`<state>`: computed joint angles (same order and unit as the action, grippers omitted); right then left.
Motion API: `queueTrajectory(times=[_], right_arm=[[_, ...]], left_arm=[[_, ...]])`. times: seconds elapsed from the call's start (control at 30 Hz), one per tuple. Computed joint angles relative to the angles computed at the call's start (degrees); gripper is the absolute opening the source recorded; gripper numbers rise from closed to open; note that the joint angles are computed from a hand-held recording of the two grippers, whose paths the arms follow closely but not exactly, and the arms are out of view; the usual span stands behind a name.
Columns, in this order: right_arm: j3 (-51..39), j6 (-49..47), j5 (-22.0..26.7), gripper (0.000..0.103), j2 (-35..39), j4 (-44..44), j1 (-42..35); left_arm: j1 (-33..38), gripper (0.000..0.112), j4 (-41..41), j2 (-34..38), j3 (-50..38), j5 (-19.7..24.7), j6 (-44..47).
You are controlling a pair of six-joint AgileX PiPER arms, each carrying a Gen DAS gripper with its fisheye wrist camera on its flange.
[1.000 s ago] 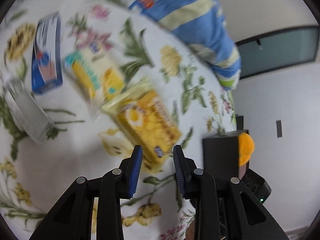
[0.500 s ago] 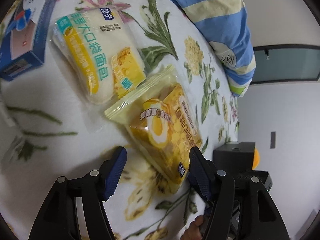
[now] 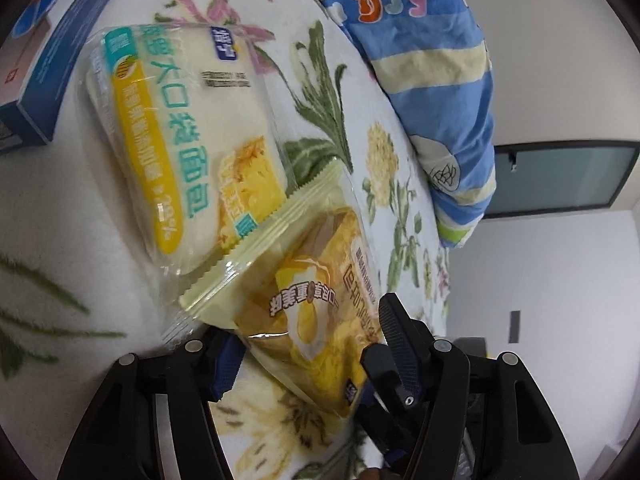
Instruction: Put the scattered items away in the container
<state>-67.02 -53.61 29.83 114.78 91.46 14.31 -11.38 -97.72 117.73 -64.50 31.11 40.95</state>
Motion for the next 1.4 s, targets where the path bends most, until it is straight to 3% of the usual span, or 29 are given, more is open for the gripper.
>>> queueTrajectory(times=[0.07,0.1,0.2,0.4,0.6,0.77,1.03,1.23,1.4], right_arm=[[-0.3,-0.3,-0.8,0.051,0.3,0.3,0.4],[-0.5,-0.2,-1.0,0.049,0.5,0.4,0.4],[0.6,-1.9,1.3,0.038,0.6,4.1,-0.6],[3.2,-3.9,4.4,0.033,-0.6,7.5,-1.5],[7.1,-2.7,5.3,0.032,-7.5,6.5,-2.2],[9.7,1.5,6.1,0.032,-16.3,2.7,-3.9],[13.3,12.3,11.5,0.032,-33.2,-7.8,-12.2],[14.4,17.5,23.1,0.032,-43.2,-14.6,-26.9],[14.3,16.3,35.5,0.032,-46.3,-16.7,-42.9]], left_arm=[[-1.0,0.057,2.6,-0.2,-0.8,-2.3,-1.7],[-1.1,0.046,3.1,0.0,-0.9,-2.8,-1.8],[0.3,0.040,-1.3,0.6,0.3,0.2,2.6],[0.3,0.036,2.6,-2.2,2.1,0.1,-0.1],[-1.5,0.036,8.4,-9.0,4.0,-1.6,-6.7],[-4.7,0.036,20.2,-16.8,2.6,-3.9,-19.9],[-14.7,0.036,49.9,-25.0,-6.2,-5.3,-52.4],[-25.2,0.036,71.3,-23.0,-18.0,-3.2,-75.1],[-32.6,0.036,80.3,-17.6,-28.1,-0.8,-84.9]])
